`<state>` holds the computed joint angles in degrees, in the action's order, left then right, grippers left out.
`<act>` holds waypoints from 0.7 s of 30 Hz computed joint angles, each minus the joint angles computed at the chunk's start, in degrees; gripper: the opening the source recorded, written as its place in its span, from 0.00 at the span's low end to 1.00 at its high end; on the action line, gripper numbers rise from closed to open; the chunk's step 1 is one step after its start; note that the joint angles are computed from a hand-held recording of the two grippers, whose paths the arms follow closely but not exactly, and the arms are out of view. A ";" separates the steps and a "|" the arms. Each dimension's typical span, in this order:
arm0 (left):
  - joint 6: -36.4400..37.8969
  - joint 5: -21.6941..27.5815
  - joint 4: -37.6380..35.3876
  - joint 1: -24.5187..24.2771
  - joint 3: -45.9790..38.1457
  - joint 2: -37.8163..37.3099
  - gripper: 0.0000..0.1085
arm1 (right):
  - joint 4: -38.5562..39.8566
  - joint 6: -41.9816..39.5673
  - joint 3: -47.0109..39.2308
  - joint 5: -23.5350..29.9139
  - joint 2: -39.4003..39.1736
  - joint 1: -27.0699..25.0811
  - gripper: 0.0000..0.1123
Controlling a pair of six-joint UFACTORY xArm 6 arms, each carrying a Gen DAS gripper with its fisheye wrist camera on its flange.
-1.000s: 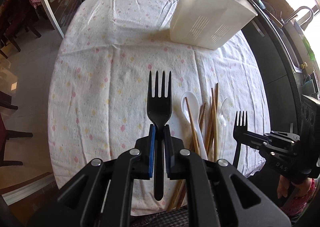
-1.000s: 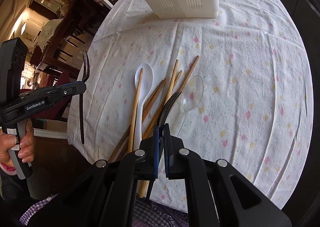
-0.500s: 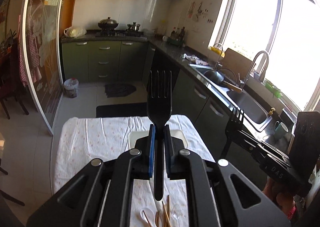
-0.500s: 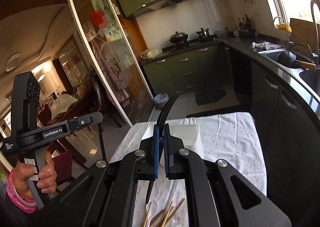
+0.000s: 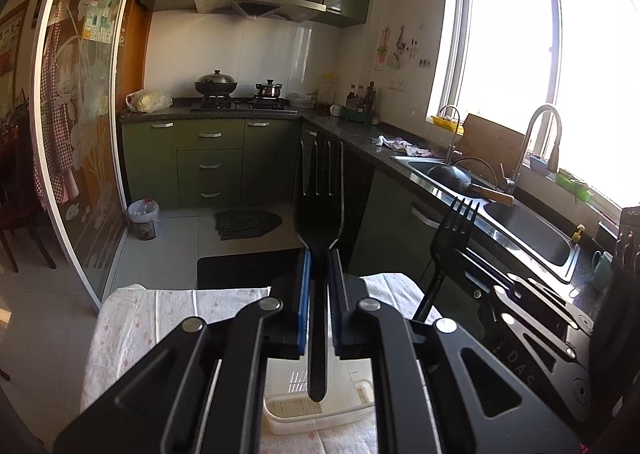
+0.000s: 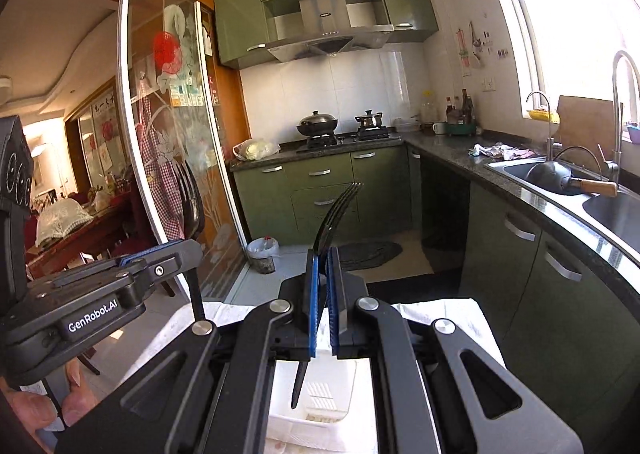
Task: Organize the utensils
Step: 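Carry the black fork over the white caddy and open the left tool to drop it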
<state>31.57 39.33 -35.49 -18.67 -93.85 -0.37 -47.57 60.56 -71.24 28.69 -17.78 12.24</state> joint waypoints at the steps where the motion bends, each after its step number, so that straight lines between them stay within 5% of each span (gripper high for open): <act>1: 0.53 -0.21 -0.35 0.07 0.82 -0.02 0.08 | -2.14 1.31 1.06 0.17 -0.14 0.33 0.05; 11: 5.13 -4.76 -3.73 0.16 8.55 -2.38 0.08 | -11.63 8.50 6.52 0.70 -2.49 3.44 0.09; 12: 5.11 -4.92 -3.69 0.23 8.78 -2.42 0.11 | -11.74 8.62 6.65 1.13 -2.81 3.67 0.16; 17: 5.28 -6.40 -3.26 0.11 11.28 -4.15 0.28 | -11.25 8.48 8.38 1.19 -4.52 4.24 0.18; 21: 6.05 -7.14 -3.82 0.37 12.70 -5.71 0.43 | -14.29 11.51 10.25 1.43 -7.32 5.26 0.44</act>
